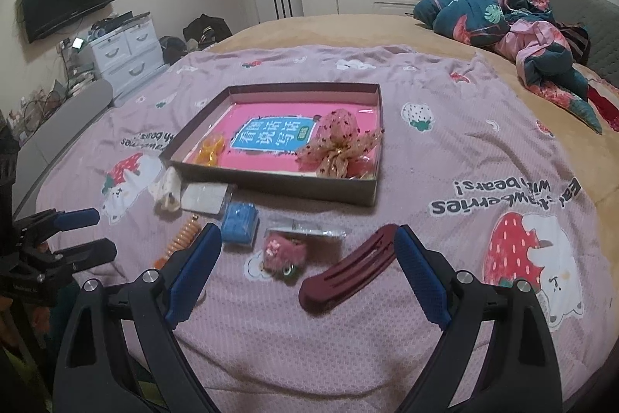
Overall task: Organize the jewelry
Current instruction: 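Withdraw both open tools from the tray toward the remaining accessories, then grasp the clear pearl claw clip with the left tool while the right tool grasps the pink fluffy clip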
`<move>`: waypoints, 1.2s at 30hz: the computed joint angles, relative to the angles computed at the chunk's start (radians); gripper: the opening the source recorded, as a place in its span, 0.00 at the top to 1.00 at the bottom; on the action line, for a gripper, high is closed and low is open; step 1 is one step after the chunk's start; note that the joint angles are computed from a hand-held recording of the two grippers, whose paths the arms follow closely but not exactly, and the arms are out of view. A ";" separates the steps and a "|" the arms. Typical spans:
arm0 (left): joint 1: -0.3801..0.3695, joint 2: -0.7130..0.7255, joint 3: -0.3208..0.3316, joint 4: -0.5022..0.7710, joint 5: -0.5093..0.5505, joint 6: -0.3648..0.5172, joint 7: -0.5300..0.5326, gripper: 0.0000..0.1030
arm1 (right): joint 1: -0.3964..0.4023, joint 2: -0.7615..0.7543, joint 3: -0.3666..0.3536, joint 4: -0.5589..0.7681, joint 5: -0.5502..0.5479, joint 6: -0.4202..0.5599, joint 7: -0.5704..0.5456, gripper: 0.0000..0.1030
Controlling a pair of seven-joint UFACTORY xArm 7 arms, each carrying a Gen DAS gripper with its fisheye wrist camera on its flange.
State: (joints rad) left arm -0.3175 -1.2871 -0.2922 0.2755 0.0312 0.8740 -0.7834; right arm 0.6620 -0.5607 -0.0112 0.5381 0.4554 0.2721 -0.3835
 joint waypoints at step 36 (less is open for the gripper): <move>-0.103 0.300 0.012 -0.029 -0.020 -0.226 -0.005 0.65 | 0.004 0.225 0.028 0.113 0.192 0.126 -0.304 0.42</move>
State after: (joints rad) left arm -0.4202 -0.9871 -0.2797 0.2469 0.0114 0.6476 -0.7888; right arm 0.6661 -0.3353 0.0165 0.6509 0.6473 0.3981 -0.6875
